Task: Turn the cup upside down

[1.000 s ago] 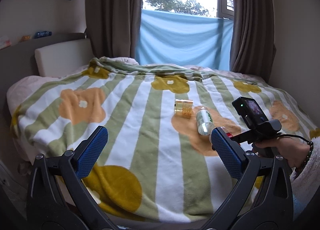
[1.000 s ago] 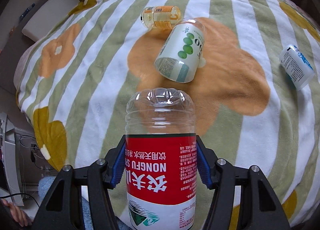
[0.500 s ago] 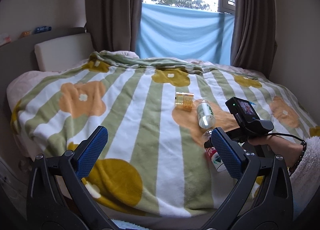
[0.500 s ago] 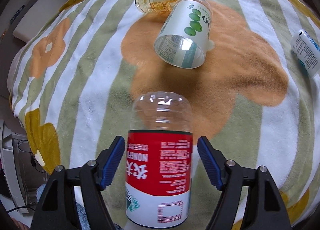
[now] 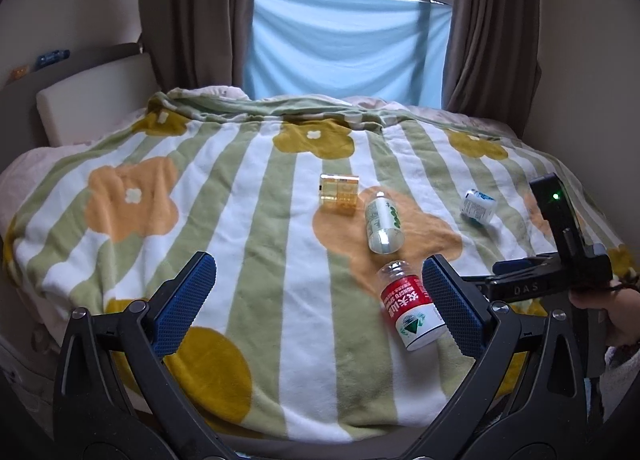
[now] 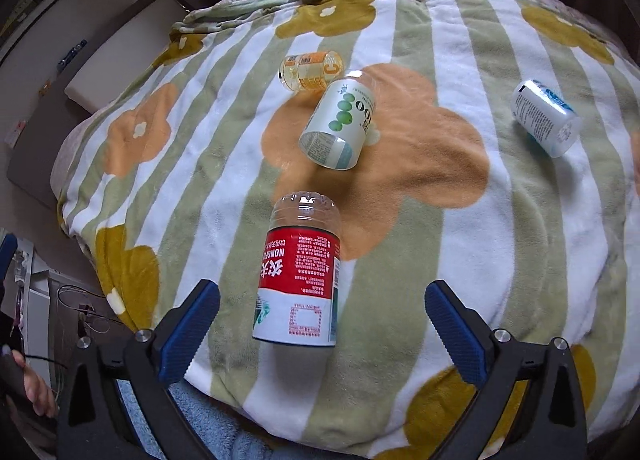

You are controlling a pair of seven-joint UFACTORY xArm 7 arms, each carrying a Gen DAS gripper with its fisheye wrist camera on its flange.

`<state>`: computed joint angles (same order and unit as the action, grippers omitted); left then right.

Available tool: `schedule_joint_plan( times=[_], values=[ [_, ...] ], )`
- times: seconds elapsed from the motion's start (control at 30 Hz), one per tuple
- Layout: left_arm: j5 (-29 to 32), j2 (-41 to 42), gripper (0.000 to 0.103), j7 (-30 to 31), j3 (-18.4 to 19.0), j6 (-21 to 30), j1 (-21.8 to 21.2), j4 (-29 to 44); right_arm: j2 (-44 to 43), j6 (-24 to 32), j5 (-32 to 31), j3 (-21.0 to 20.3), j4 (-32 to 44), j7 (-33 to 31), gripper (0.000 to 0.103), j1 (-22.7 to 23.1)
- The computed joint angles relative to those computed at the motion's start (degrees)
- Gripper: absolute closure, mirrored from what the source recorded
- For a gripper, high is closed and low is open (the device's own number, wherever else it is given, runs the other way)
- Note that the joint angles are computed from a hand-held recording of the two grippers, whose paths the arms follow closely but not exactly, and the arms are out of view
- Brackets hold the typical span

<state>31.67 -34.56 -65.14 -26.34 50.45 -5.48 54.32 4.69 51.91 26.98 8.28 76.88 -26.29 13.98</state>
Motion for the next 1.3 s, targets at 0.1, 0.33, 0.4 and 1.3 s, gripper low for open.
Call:
schedule_joint_plan(
  times=[0.1,0.33,0.4,1.3],
  values=[
    [-1.1,6.0,0.0,1.7,0.4,0.3,-0.3,4.2,-5.9,-2.6,2.0,-0.7,-5.9,-6.4,0.001,-0.5],
    [-16.7,23.2,0.0,10.5,10.7,-4.4,-8.4,13.7,-14.3,-7.0,8.2,-4.6,-15.3,-17.0,0.001,-0.7],
    [-21.4,27.8,0.0,11.9,12.9,-4.2,-9.6,16.5,-15.9,-9.7,10.2,-5.6,-18.1,-20.3,0.001,-0.4],
    [-32.0,50.8,0.042,15.9,19.9,6.1,-14.8,32.0,-14.6,-10.9,30.8,-9.7,-26.5,-44.2,0.001,-3.7]
  ],
)
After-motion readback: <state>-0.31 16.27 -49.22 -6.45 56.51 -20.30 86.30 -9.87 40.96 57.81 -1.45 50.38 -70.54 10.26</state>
